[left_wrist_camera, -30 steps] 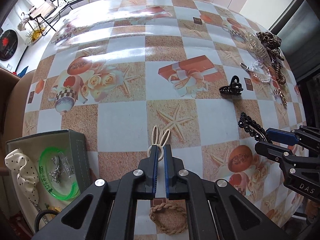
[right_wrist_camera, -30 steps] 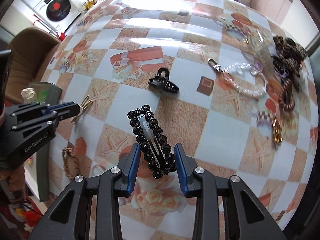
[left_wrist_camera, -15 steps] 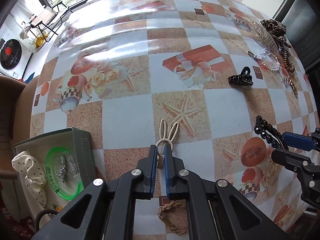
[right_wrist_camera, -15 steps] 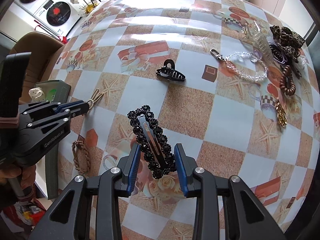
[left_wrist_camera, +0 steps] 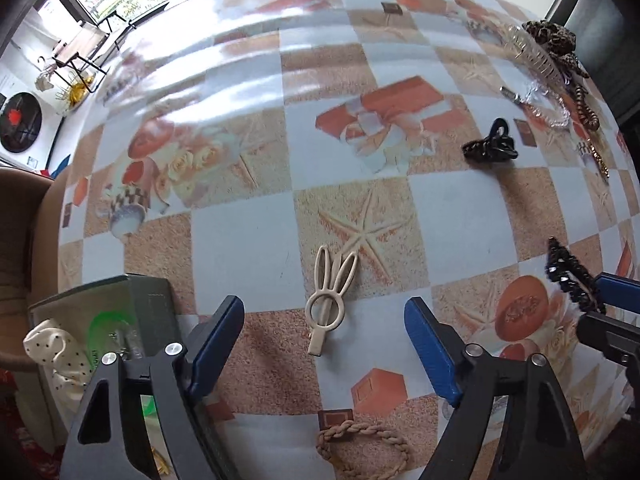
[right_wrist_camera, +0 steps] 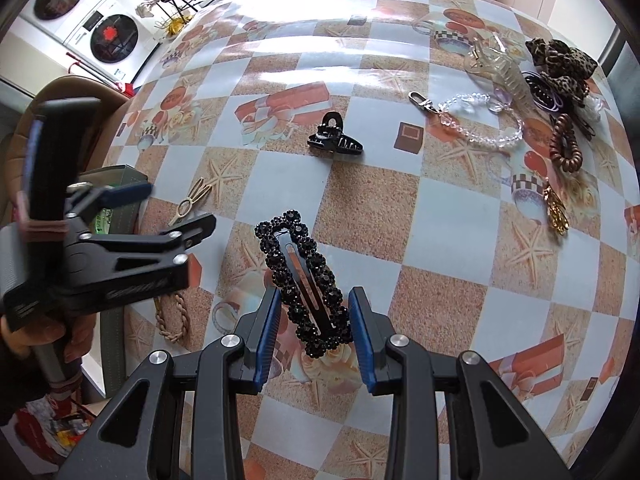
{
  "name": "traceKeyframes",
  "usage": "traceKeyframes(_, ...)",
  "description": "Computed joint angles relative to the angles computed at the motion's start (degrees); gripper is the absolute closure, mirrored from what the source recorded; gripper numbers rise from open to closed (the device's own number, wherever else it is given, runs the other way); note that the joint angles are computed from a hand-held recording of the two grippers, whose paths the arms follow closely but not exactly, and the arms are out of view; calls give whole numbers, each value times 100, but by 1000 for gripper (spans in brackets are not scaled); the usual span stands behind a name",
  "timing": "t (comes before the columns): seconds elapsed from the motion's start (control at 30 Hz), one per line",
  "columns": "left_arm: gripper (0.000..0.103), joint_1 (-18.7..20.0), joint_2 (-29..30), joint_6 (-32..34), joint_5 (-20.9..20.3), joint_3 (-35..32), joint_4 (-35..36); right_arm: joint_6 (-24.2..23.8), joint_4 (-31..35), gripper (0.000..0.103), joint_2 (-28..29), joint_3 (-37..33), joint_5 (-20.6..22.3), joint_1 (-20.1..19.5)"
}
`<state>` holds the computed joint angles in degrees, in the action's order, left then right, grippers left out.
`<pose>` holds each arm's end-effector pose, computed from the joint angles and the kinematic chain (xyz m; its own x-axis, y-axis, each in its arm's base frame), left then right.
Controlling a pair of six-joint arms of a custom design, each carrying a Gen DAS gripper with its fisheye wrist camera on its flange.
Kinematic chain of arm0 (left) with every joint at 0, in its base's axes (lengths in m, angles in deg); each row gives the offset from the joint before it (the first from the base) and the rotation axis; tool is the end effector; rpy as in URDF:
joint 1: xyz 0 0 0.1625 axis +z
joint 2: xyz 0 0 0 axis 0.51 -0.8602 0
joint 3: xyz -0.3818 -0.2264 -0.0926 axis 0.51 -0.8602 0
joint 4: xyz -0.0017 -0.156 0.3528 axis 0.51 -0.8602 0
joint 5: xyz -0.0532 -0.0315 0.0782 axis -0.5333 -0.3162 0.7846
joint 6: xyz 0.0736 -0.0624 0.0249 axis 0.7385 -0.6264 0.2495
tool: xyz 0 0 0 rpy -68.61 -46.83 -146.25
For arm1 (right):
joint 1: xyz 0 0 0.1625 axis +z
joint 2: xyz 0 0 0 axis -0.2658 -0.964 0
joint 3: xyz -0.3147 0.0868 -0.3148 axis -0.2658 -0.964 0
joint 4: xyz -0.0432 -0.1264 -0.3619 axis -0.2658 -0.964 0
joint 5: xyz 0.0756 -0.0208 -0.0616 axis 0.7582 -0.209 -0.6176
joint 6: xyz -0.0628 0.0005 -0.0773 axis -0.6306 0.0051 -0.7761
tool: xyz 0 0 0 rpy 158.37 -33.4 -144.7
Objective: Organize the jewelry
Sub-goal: 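Grasp the black rhinestone hair clip with the right gripper while the left grasps the bunny-ear clip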
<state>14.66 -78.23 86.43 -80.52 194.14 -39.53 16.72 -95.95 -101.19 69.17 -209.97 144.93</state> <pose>-0.2312 -0.5011 0.2337 -0.4151 0.7696 -0.4851 0.6513 0.6237 0.4323 0.3866 -0.3585 0.1426 -0.7683 0.4334 0.4710 0.2030 0.8628 -0.4629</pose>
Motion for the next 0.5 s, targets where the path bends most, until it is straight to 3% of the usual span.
traceKeyframes(0.07,18,53,25,4,-92,-37,-13,51,-27,65,-16,24,9,13)
traceKeyframes(0.17,30,104,19,55,-287,-87,23,163,-73,65,-53,73,22,44)
traceKeyframes(0.3,77,68,-61,301,-415,-19,-89,325,-117,65,-78,110,38,75)
traceKeyframes(0.33,81,71,-52,297,-460,-41,-61,358,-115,65,-78,107,39,88)
traceKeyframes(0.5,81,48,-150,158,-618,-72,29,482,-14,65,-57,45,23,154)
